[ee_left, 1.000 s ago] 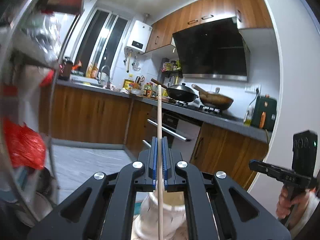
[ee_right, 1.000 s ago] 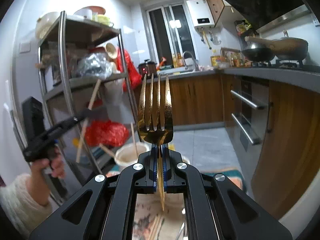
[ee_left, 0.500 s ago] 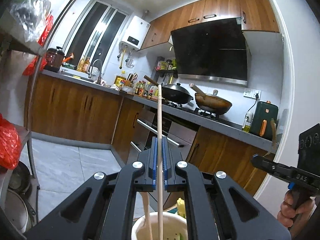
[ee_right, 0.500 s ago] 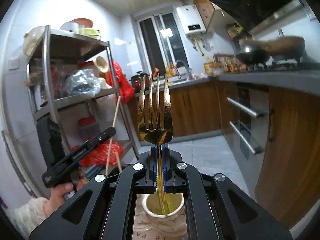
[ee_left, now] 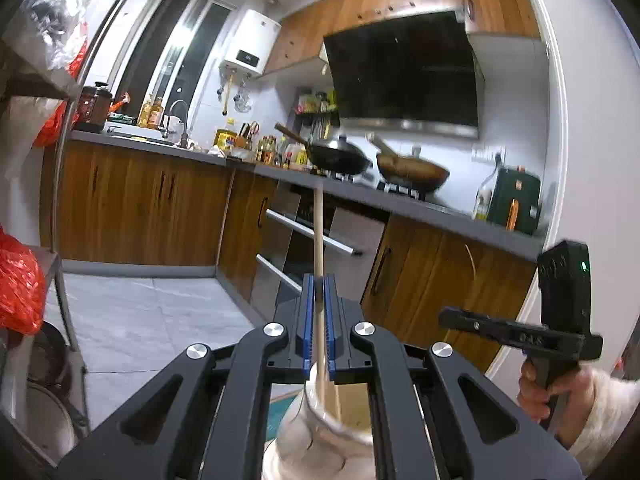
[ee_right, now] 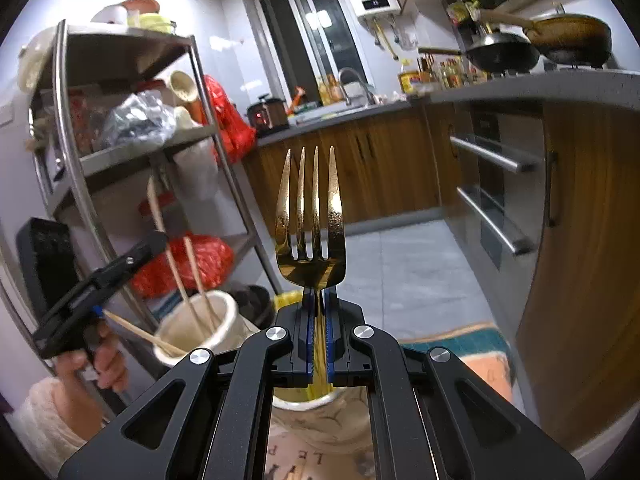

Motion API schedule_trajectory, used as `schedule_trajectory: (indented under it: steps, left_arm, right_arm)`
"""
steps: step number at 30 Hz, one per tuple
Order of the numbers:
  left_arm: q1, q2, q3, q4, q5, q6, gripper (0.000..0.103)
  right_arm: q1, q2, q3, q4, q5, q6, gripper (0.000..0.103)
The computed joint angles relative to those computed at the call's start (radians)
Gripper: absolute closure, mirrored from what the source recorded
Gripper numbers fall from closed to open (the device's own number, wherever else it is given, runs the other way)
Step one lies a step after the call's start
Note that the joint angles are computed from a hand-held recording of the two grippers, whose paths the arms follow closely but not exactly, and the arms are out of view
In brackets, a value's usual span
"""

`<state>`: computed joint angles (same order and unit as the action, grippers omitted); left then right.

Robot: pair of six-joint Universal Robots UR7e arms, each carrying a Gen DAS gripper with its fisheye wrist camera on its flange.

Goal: Organize utensils
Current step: 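Drop the gold fork into the smaller cup while the left tool drops the chopstick into the larger cup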

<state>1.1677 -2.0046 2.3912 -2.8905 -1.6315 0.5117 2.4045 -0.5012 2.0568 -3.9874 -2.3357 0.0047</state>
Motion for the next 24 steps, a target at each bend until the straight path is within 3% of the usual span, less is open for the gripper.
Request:
schedule_trajectory:
  steps: [3,7,10,11,14,15,18,20,24]
  left_arm:
    - [-0.018,-0.023,0.007,0.036,0.044,0.02,0.094]
    - [-0.049,-0.047,0.021,0.032,0.107,0.03,0.066]
    - [-0.061,-0.06,0.02,0.036,0.125,0.018,0.06]
    - [-0.064,-0.062,0.018,0.036,0.131,0.01,0.054]
    - [-0.071,-0.072,0.012,0.033,0.147,-0.008,0.049]
    - [-0.076,-0.078,0.008,0.04,0.157,-0.013,0.049]
    - [-0.1,-0.103,0.004,0.063,0.202,-0.023,0.043]
    - [-0.12,-0.128,0.01,0.064,0.239,-0.037,0.025]
    - [-0.158,-0.194,0.022,0.093,0.31,-0.069,0.011]
  right_arm:
    - [-0.011,0.004,0.0,0.012,-0.005,0.019,0.098]
    - [-0.022,0.0,-0.001,0.024,-0.006,0.033,0.097]
    - [-0.029,-0.001,-0.005,0.031,-0.007,0.044,0.097]
    - [-0.029,-0.001,-0.006,0.034,-0.009,0.046,0.097]
    - [-0.023,0.001,-0.007,0.035,-0.022,0.051,0.079]
    - [-0.02,0.001,-0.005,0.032,-0.025,0.057,0.067]
    - [-0.014,-0.005,0.009,0.011,-0.03,0.07,0.055]
    - [-0.002,-0.01,0.019,0.007,-0.047,0.078,0.046]
    - [0.038,-0.016,0.048,-0.004,-0.104,0.092,0.025]
